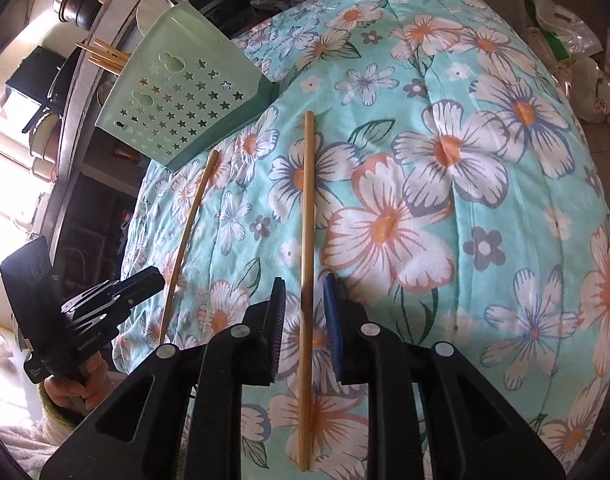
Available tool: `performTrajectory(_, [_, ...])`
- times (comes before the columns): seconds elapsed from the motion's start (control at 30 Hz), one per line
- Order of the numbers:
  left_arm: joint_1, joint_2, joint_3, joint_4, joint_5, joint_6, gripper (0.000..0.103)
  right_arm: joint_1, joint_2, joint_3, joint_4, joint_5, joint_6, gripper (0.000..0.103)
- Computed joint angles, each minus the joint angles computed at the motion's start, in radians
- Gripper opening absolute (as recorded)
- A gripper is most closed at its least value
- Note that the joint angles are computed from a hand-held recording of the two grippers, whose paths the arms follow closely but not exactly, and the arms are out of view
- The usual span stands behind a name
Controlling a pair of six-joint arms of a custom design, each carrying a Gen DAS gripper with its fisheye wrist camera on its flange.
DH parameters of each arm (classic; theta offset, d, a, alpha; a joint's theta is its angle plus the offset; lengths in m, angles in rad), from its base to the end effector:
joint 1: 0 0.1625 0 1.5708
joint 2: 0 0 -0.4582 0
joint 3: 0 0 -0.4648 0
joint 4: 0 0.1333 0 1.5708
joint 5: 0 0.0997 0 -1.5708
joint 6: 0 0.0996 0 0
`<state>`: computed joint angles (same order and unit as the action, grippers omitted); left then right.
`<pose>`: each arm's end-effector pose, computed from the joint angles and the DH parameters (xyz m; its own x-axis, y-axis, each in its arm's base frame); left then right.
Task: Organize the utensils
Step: 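Grasp the last bamboo chopstick with the left tool while the right holds its chopstick, then lift the chopstick with the left tool while the right lifts its chopstick toward the holder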
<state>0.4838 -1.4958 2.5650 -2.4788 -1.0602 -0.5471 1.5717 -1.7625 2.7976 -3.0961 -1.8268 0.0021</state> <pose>-0.2184 -0.3203 0.1101 -0.7418 0.4519 -0.4954 0.5712 0.8129 -0.1139 0.1083 -0.2832 0.1746 -0.9675 0.1202 0.2224 0.0012 0.8820 -0.4713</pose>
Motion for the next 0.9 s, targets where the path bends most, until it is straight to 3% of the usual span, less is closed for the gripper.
performTrajectory(0.3, [0.072, 0.177, -0.111, -0.100, -0.001, 0.132, 0.022, 0.086, 0.109, -0.073, -0.058, -0.142, -0.023, 0.025])
performTrajectory(0.5, [0.103, 0.280, -0.175, -0.102, 0.039, 0.178, 0.021, 0.124, 0.212, -0.122, -0.117, -0.234, -0.076, 0.025])
performTrajectory(0.9, [0.098, 0.359, -0.204, -0.119, 0.114, 0.183, 0.021, 0.158, 0.387, -0.180, -0.270, -0.363, -0.172, 0.022])
